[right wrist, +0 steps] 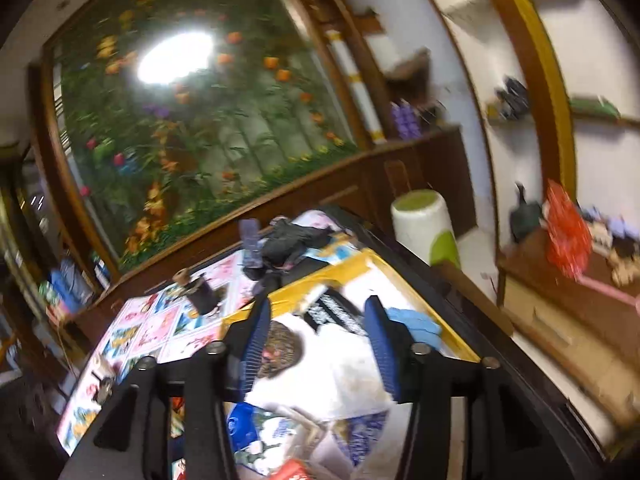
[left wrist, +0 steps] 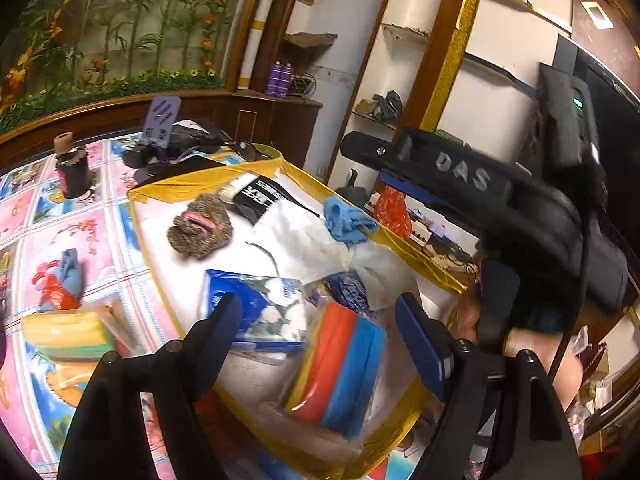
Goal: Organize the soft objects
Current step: 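Release the blue knit cloth into the box with the right gripper while the left lowers the foam roll there, then grasp the white tissue pack from the table with the left gripper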
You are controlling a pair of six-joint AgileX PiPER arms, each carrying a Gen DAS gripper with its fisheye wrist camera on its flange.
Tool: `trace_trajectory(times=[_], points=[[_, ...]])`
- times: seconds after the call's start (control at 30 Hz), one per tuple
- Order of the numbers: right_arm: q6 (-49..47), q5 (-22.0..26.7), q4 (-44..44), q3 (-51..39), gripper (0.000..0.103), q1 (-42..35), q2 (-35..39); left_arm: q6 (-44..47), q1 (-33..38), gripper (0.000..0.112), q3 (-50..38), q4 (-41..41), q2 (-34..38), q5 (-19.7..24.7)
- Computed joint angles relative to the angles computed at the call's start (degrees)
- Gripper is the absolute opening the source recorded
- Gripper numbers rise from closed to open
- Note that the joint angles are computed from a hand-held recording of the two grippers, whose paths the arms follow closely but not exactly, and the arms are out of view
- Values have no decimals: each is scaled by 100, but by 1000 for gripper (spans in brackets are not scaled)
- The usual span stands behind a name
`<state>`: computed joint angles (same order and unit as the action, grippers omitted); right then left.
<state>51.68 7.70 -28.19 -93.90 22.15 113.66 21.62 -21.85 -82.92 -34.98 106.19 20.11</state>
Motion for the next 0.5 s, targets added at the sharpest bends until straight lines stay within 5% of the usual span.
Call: trace_trajectory(times=[0.07, 0.33, 0.5], points=[[258, -73, -526, 0, 66, 143, 9, 157, 100, 78, 131, -184, -136, -21], [2290, 25, -3412, -33, 66, 774, 110, 714, 629, 79, 1051, -408, -1041, -547], [3323, -18, -4528, 72, 67, 969, 102, 1870, 1720, 87, 1428, -1895, -1514, -520]])
